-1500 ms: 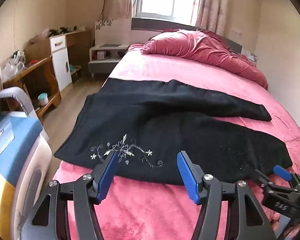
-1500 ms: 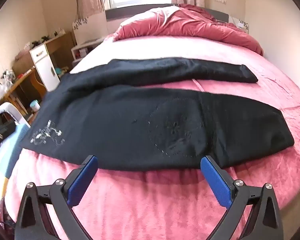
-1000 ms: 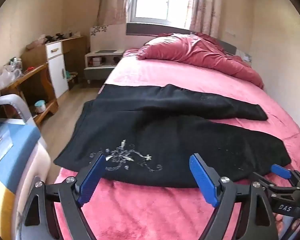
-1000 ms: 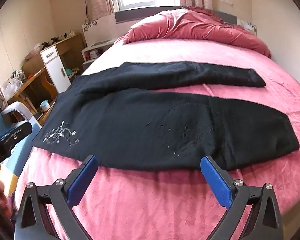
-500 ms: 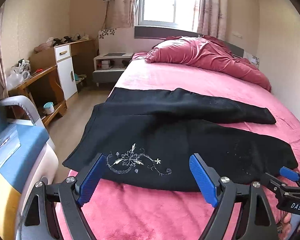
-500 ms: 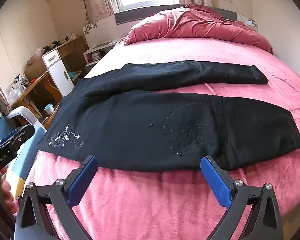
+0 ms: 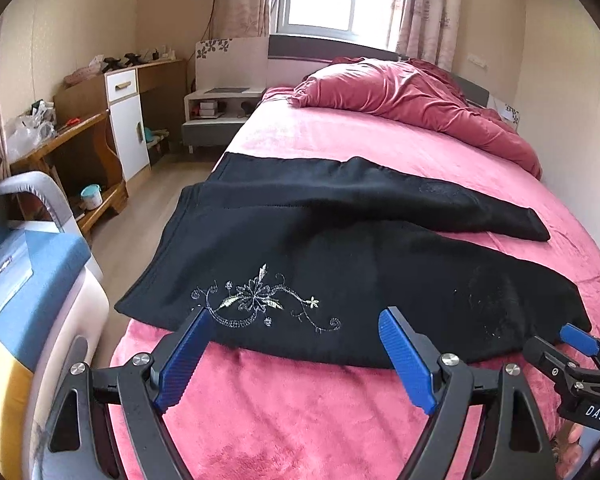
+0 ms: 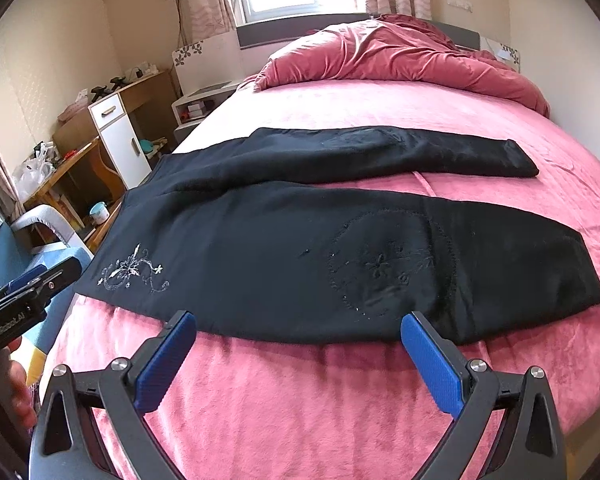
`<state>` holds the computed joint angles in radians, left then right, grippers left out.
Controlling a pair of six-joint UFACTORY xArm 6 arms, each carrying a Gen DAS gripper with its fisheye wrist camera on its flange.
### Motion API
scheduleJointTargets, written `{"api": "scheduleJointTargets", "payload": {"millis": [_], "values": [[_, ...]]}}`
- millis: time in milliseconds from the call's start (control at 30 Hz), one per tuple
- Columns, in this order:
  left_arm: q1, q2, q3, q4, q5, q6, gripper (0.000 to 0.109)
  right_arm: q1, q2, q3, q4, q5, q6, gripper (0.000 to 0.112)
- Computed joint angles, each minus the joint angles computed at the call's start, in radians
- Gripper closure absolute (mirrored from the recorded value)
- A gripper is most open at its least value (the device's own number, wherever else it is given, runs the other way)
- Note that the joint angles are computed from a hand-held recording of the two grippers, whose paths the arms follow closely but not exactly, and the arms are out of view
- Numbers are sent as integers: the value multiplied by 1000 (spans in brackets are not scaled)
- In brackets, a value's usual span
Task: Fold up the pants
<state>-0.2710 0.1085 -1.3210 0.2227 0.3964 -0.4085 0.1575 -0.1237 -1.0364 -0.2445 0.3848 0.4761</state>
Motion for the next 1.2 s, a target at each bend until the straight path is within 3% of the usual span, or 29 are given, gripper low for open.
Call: {"api": "scheduleJointTargets", "payload": {"millis": [733,800,900,1033,1133,1167,1200], "values": [[-13,22,-17,-78,39,77,19,-18,0,13,9,-7,-11,10],[-9,36,-31,-188,70,157,13,-29,-1,19,68,-9,-49,14],[12,63,-54,-324,116,228,9,-72,2,26,285,23,-162,29],[52,97,-86,-392,166,259,9,-196,-31,83,535,39,-224,51],[83,126,-116,-419,210,266,9,-313,-73,149,590,11,-186,55],[92,133,-124,-418,225,261,15,-345,-80,159,606,11,-180,55],[105,148,-141,-442,250,277,31,-375,-84,168,620,8,-174,55]]}}
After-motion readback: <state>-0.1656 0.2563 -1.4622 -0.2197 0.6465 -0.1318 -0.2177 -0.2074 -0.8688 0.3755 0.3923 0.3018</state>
